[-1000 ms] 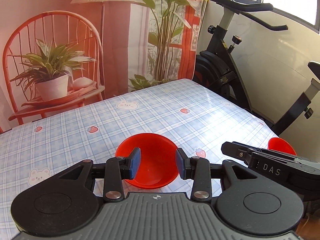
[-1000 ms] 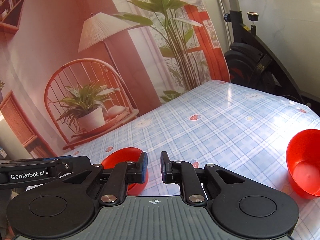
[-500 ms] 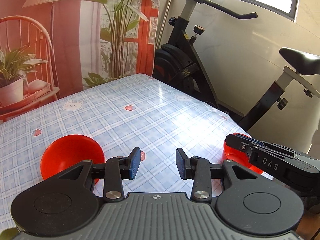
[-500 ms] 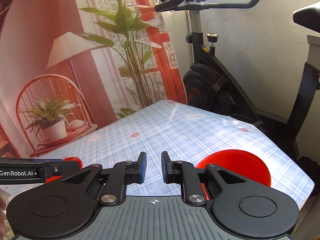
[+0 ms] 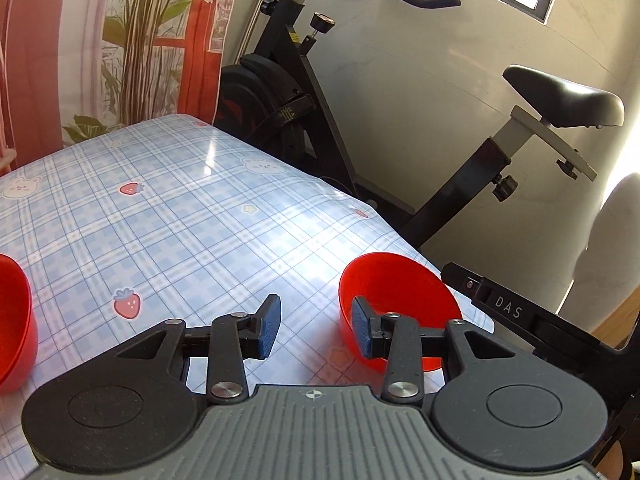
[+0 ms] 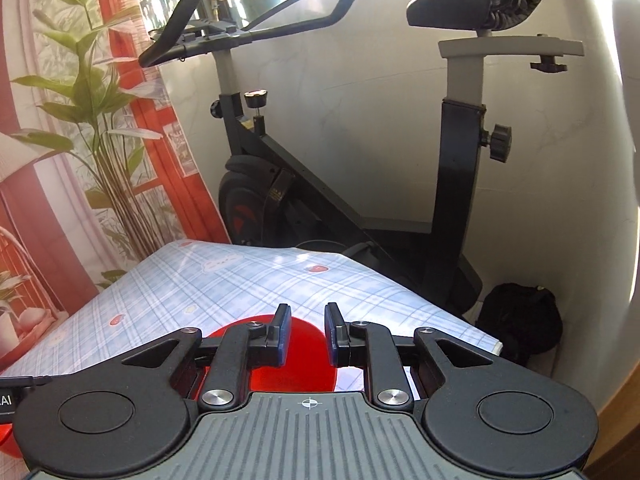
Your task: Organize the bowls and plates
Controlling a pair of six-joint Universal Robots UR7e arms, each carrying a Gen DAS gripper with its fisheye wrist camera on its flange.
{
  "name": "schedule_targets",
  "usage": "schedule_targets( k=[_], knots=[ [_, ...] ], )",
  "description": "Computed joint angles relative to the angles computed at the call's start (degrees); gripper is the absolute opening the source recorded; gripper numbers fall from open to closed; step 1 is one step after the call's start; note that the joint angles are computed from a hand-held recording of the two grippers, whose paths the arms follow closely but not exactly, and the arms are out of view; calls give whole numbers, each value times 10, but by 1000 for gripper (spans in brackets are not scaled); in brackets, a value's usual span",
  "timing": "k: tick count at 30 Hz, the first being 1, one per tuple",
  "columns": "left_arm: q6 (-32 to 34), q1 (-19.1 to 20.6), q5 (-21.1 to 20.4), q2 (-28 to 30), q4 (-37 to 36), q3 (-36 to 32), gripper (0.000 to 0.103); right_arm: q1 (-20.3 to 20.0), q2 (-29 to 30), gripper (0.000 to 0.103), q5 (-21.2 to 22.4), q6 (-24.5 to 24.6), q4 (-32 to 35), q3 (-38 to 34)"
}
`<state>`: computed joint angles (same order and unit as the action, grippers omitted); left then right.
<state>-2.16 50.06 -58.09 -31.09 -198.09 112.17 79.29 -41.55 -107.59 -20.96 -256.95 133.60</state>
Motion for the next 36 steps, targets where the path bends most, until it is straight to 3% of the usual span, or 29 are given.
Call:
schedule_targets(
  k=[13, 17, 19, 22, 27, 36],
  knots=[
    [-19, 18, -48, 26, 26, -25, 41, -16, 13, 17, 2, 32, 4, -1],
    [-11, 25, -72, 30, 14, -24, 39, -16, 13, 12, 7, 31, 7, 3],
    [-10, 26, -83, 28, 15, -21, 28, -16, 10, 10, 12, 32, 14, 5],
    [-5, 17, -58, 22, 19, -11, 22, -12, 9, 10, 12, 34, 17, 7],
    [-33, 13, -47, -5, 7, 20, 22, -1, 2, 9, 26, 34, 30, 16],
    [-74, -20, 39, -63, -55, 96, 22, 59, -9, 10, 35, 31, 79, 22]
  ],
)
